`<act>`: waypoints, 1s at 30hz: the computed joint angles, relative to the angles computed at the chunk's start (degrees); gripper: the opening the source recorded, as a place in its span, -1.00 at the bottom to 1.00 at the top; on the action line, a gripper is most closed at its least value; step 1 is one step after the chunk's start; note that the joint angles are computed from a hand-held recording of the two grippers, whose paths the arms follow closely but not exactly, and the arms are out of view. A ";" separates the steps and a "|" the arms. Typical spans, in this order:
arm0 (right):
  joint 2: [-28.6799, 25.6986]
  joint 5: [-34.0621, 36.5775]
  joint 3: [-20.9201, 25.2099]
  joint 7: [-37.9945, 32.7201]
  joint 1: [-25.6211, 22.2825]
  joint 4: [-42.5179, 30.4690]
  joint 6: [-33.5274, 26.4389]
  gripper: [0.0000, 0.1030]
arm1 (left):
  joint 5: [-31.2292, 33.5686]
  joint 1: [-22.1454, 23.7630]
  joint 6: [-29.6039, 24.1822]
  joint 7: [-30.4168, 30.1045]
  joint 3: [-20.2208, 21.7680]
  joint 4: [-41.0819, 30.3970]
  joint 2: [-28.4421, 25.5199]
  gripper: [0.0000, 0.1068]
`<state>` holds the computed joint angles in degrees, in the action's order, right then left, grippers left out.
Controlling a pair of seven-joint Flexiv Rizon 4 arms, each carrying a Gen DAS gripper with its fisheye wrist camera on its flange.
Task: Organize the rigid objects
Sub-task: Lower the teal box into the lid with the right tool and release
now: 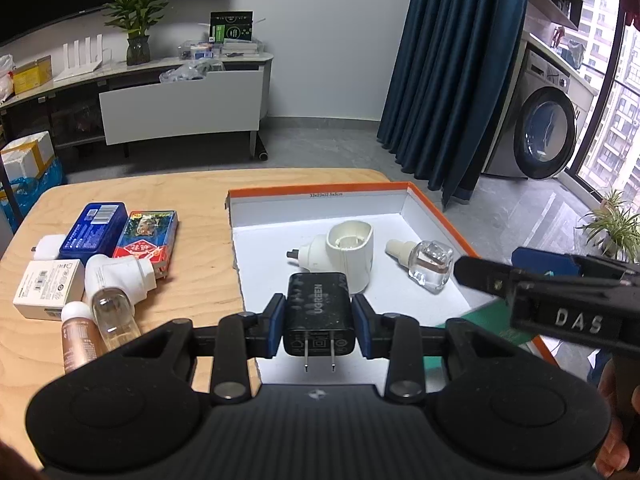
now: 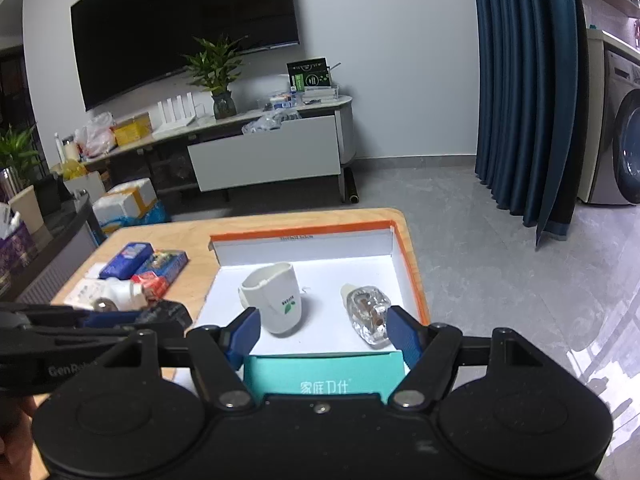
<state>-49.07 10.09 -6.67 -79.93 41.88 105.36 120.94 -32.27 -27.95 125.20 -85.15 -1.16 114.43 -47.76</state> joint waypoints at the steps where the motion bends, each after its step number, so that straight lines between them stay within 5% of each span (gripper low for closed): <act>1: 0.01 0.27 -0.21 -0.12 0.22 -0.03 0.43 0.63 | 0.03 0.01 0.05 -0.07 -0.01 0.06 0.06 -0.31; 30: -1.16 4.66 -5.73 -1.33 5.14 -3.13 -1.90 0.63 | -0.92 -1.04 -0.52 0.91 0.33 -1.10 -0.65 -0.31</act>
<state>-50.23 14.75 -12.40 -81.26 47.02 102.23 119.04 -33.19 -28.99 124.68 -84.24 -0.82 113.33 -48.41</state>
